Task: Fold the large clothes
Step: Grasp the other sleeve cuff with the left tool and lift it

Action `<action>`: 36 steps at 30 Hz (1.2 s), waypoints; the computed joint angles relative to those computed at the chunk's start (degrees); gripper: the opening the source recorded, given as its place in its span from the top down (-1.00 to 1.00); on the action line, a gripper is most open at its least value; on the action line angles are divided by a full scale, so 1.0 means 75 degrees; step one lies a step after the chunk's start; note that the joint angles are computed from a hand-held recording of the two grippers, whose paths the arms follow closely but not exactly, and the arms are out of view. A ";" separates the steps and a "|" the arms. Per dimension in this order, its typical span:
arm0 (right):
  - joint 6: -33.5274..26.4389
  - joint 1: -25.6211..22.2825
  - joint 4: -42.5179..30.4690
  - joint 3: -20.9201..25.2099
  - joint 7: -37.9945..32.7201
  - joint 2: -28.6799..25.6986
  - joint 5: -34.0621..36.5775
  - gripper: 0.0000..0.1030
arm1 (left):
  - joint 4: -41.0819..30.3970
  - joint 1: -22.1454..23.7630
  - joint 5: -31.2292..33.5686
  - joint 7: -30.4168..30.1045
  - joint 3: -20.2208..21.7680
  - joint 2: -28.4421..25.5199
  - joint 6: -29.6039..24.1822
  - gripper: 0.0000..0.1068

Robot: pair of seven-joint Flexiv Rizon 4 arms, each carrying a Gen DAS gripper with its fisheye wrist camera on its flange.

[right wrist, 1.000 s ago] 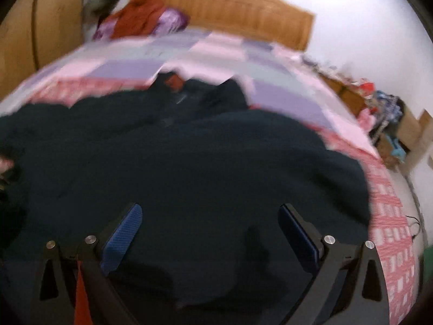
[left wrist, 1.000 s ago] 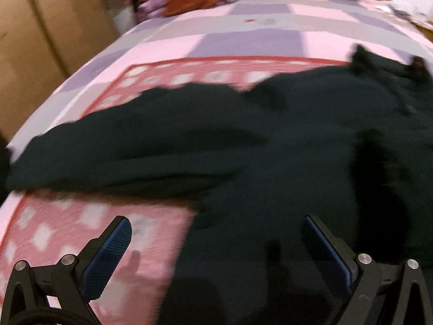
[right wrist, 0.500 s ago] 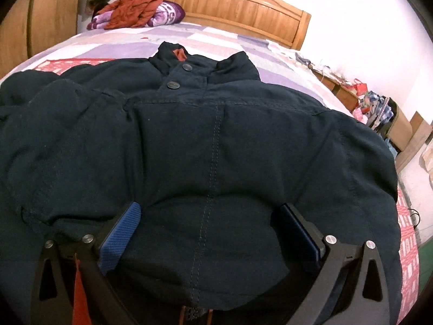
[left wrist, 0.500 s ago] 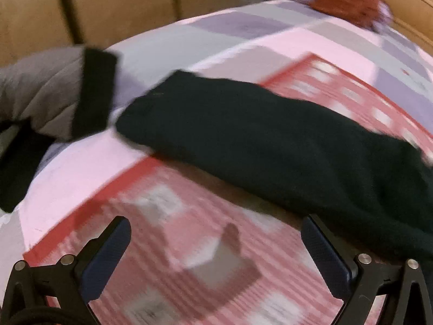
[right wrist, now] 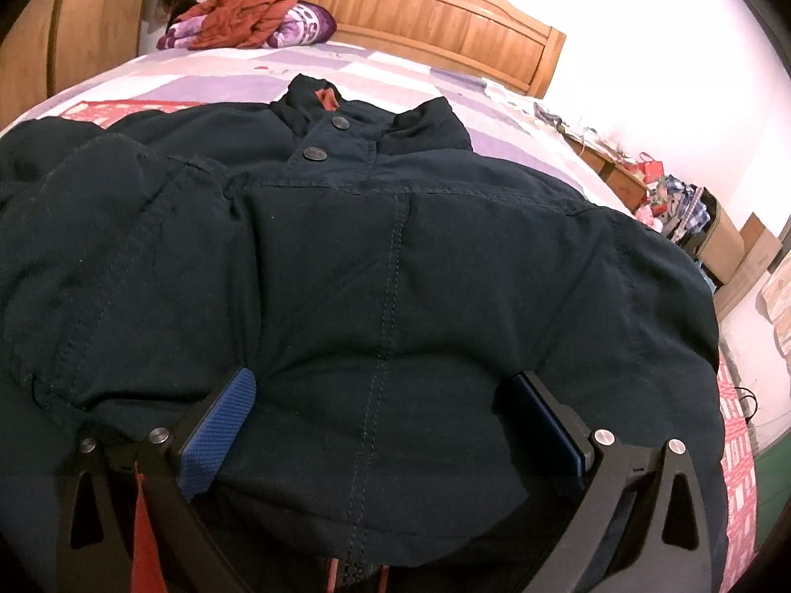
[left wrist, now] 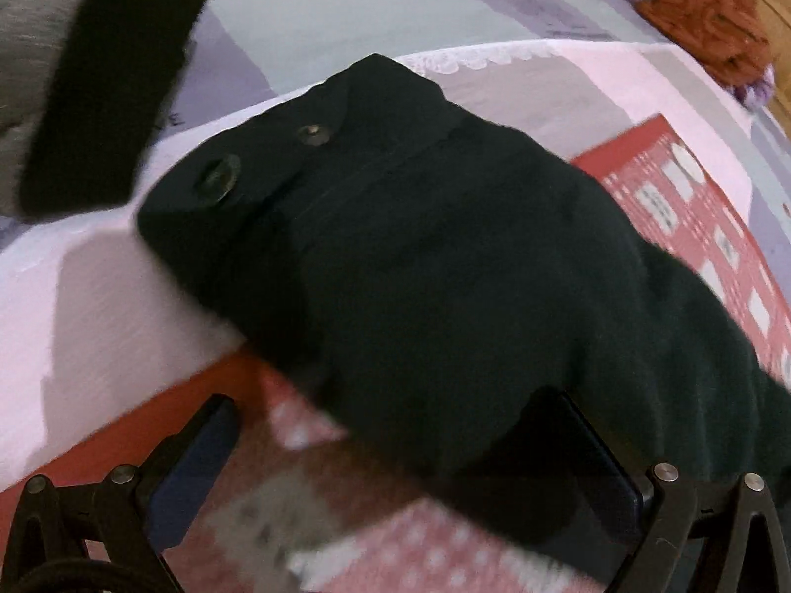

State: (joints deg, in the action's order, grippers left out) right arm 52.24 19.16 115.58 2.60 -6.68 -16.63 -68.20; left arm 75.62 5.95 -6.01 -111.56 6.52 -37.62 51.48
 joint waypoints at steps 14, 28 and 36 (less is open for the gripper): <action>0.0034 -0.0014 -0.0001 -0.0007 0.0012 -0.0009 -0.0007 -1.00 | -0.0744 -0.0013 -0.0726 0.1632 -0.0633 0.0070 0.1166 0.71; -0.0019 -0.0079 -0.0217 0.0198 -0.1144 0.0157 0.1342 -0.99 | -0.2175 -0.1888 -0.0132 0.3057 -0.1177 0.0798 0.1090 0.71; 0.0699 -0.0570 0.1340 0.0616 -0.0682 0.2277 0.0934 -0.99 | -0.2987 -0.3588 0.0084 0.3537 -0.1650 0.0163 0.0533 0.71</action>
State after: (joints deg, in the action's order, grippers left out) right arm 57.48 14.88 125.63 7.22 -11.79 0.45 -61.20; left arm 53.21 -20.95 -5.38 -85.03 -5.85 -36.40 55.48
